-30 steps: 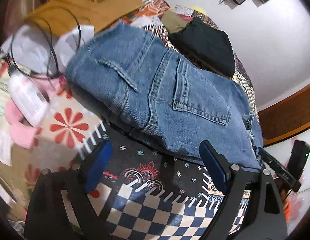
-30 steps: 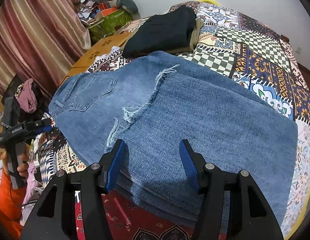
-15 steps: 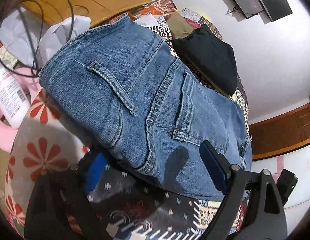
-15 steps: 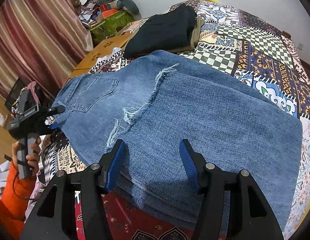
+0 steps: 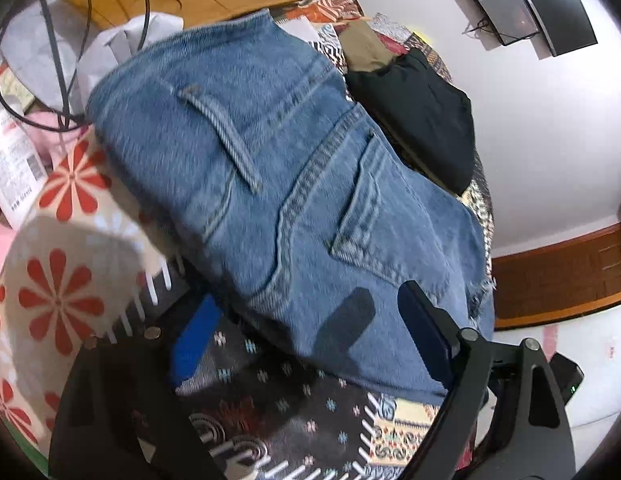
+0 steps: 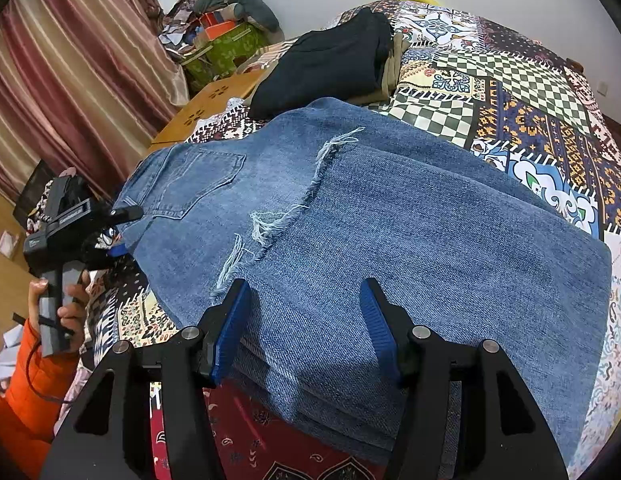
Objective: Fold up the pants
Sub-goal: 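Grasp the jeans leg ends with the left tool and lift them, then fold the held leg ends over onto the jeans with the left tool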
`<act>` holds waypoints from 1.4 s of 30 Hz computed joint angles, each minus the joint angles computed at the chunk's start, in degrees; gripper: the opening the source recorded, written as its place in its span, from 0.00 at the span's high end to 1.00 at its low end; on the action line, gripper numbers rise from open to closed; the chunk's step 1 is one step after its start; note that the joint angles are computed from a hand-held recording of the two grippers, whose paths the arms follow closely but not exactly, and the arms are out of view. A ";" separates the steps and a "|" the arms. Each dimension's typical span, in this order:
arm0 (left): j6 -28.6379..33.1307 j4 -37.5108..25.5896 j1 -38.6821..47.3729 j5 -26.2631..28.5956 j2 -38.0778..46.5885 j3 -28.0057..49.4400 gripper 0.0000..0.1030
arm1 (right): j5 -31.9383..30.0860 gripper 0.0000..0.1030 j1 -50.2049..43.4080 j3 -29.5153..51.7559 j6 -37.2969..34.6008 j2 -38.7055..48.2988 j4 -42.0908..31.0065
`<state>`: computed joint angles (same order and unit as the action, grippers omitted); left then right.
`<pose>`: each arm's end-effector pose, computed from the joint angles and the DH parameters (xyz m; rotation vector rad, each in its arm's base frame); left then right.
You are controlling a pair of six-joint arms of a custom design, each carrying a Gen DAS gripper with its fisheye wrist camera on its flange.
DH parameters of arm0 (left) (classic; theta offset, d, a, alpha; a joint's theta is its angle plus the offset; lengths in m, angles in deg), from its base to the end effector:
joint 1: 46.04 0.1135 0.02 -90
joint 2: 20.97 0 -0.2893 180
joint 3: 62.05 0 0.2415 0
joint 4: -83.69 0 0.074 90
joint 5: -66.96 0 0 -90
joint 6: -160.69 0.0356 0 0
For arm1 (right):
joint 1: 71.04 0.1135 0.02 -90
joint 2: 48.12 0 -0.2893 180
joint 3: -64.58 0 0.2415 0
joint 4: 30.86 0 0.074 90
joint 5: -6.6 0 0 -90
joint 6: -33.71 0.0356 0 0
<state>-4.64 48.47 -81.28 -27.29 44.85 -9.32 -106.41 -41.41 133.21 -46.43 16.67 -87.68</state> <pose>0.1727 -0.1188 0.2410 -0.9143 2.4000 -0.7495 0.1687 0.1120 0.3062 -0.6108 2.4900 0.7793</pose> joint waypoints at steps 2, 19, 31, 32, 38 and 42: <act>-0.16 1.47 0.63 0.46 -0.22 -0.93 0.14 | -0.06 0.48 0.06 -0.14 0.30 -0.03 0.26; 9.29 -15.82 -3.64 -19.40 12.97 15.42 0.74 | -1.02 0.48 -0.15 -0.34 0.82 -0.14 0.55; 14.14 -33.78 -13.82 -34.77 16.08 33.68 0.82 | -3.80 0.49 -4.27 -0.15 -0.91 -1.39 -1.41; 14.26 -35.80 -15.31 -36.28 16.75 35.90 0.82 | -4.04 0.49 -5.06 -0.12 -1.27 -1.86 -1.87; 15.45 -43.98 -20.92 -44.02 24.40 48.79 0.82 | -7.13 0.49 -14.46 0.32 -6.54 -5.39 -6.66; 17.75 -45.93 -22.99 -46.56 27.87 55.75 0.82 | -9.68 0.49 -23.43 0.70 -12.58 -6.58 -10.80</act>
